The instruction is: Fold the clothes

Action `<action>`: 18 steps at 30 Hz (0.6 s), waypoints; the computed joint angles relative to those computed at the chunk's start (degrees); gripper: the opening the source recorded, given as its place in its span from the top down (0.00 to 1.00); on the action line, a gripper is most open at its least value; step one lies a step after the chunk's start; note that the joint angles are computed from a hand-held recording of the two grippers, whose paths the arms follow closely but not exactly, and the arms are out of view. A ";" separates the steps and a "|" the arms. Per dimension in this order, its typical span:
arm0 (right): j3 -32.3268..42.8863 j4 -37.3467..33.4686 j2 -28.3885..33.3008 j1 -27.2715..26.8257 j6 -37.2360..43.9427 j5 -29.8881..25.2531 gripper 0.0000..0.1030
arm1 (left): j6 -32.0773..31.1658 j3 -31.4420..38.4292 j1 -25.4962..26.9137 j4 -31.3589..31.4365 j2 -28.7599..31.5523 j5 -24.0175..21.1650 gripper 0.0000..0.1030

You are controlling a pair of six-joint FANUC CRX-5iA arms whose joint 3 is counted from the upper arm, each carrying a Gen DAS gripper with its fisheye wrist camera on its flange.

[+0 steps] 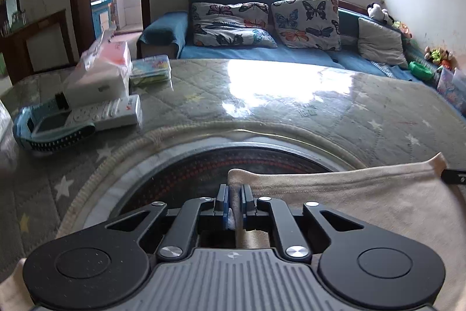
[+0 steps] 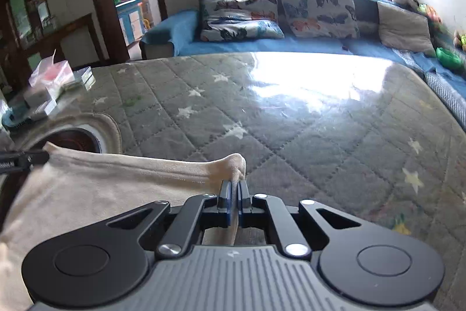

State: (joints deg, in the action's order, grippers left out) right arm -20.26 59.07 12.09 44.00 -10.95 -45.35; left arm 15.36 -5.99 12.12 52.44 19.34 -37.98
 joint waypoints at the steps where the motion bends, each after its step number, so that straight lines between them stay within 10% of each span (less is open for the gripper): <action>1: 0.74 -0.70 0.36 0.11 1.64 -0.67 0.95 | 0.59 0.39 0.09 -0.62 0.10 -0.28 0.86; 18: -1.86 -11.31 -9.92 14.45 17.47 0.45 0.77 | -12.14 -7.89 4.16 0.21 -9.04 -16.26 0.84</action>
